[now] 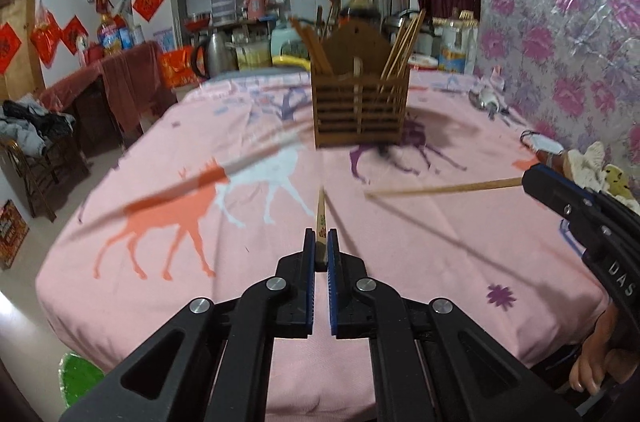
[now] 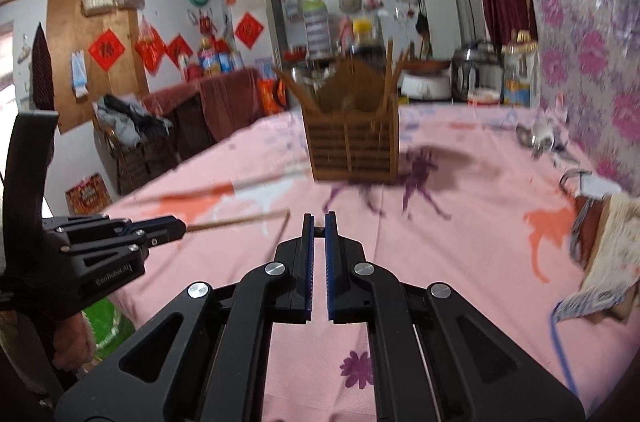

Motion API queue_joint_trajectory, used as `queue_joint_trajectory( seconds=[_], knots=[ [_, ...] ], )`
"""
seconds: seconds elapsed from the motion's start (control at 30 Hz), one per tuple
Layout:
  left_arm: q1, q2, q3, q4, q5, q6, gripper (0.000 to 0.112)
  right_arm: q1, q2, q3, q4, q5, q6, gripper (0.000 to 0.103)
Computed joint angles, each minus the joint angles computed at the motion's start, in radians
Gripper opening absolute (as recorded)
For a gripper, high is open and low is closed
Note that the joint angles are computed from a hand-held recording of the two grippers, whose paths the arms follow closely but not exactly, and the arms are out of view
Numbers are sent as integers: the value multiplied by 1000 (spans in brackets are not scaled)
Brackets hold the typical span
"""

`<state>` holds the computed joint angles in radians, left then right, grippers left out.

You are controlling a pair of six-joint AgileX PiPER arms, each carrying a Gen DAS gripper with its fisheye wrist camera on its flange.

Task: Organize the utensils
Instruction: 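Lift the left tool's chopstick to the wooden holder while the right tool carries its chopstick there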

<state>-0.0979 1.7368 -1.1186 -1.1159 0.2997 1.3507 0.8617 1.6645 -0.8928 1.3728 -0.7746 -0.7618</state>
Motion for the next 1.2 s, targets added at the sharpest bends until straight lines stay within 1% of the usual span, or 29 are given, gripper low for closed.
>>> queue_joint_trajectory(
  seconds=[0.1,0.2,0.27,0.4,0.77,0.93,1.03,1.2],
  knots=[
    [3,-57,39,-42,6,42,6,40,-33,6,8,-48,-20,6],
    [18,-103,72,-90,31,87,6,73,-57,8,14,-82,-36,6],
    [27,-123,82,-87,45,84,6,90,-65,9,18,-102,-42,6],
    [30,-145,90,-82,45,79,6,110,-74,5,23,-116,-52,6],
    [26,-94,29,-22,44,11,6,69,-64,-18,2,-63,-61,6],
    [38,-48,-69,75,98,-105,6,33,-67,-32,-16,-23,-59,6],
    [53,-19,-138,140,148,-183,6,21,-75,-27,-26,-9,-43,6],
    [70,3,-198,182,185,-235,6,6,-98,-11,-38,-7,-25,6]
  ],
)
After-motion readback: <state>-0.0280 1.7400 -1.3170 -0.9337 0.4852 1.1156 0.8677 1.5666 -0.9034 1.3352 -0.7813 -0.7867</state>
